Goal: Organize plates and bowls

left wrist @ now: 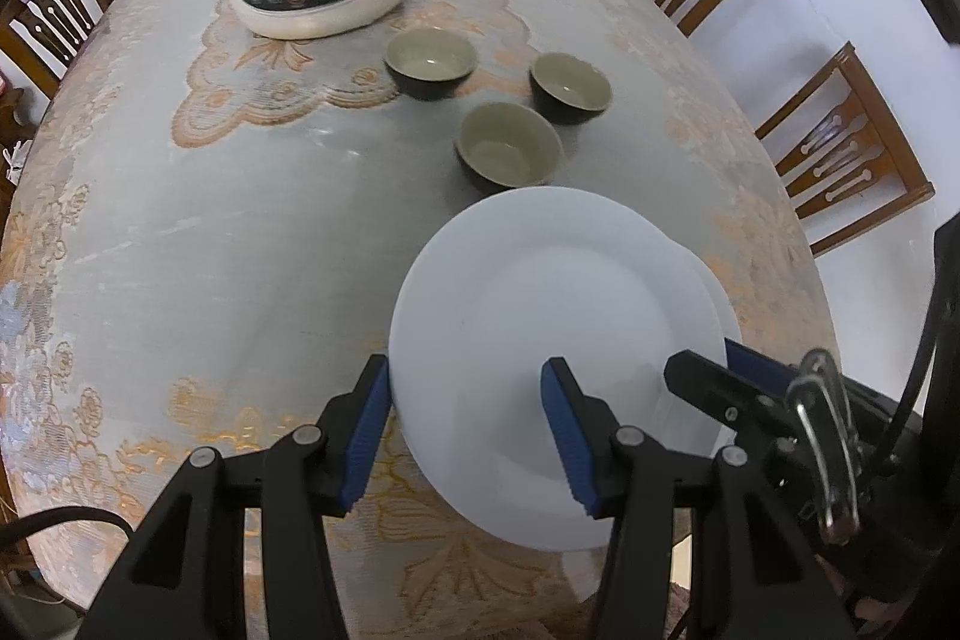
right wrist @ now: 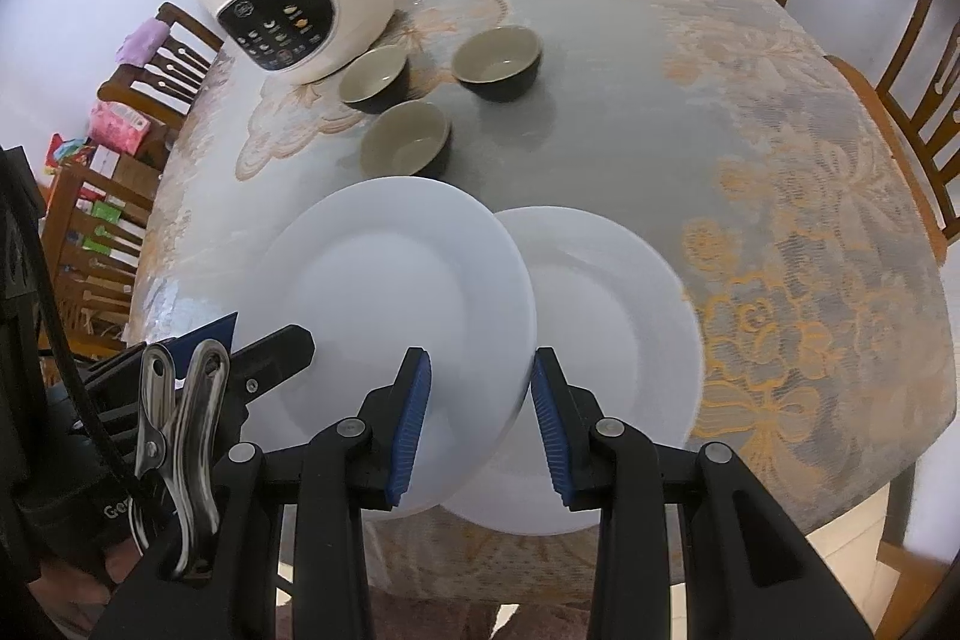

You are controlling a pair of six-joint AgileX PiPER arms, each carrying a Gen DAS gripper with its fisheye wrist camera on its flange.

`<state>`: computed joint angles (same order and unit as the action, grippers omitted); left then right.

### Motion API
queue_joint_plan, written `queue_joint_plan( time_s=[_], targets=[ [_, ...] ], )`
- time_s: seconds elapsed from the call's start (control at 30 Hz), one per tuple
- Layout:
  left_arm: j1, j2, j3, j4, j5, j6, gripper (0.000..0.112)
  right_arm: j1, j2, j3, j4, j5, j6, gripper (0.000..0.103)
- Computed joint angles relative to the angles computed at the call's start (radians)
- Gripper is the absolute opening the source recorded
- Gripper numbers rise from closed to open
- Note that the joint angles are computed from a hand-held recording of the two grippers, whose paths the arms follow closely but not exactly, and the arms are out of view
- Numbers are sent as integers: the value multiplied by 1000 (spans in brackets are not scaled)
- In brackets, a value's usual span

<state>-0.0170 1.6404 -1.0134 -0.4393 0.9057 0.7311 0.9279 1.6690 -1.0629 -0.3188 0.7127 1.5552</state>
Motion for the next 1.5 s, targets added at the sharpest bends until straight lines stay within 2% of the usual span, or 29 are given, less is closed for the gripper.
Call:
queue_joint_plan(
  time_s=[0.37,0.77,1.23,1.5],
  targets=[
    [-129,-11,45,20,-47,-90,54,-37,-88,131,4,-20,-4,37],
    [-222,-16,83,77,-85,-186,54,-69,-122,210,42,-60,-61,37],
    [-254,-66,132,115,-151,-229,54,-55,-125,220,17,-51,-97,38],
    [-221,-45,126,134,-142,-271,54,-71,-118,228,59,-59,-164,39]
  ],
)
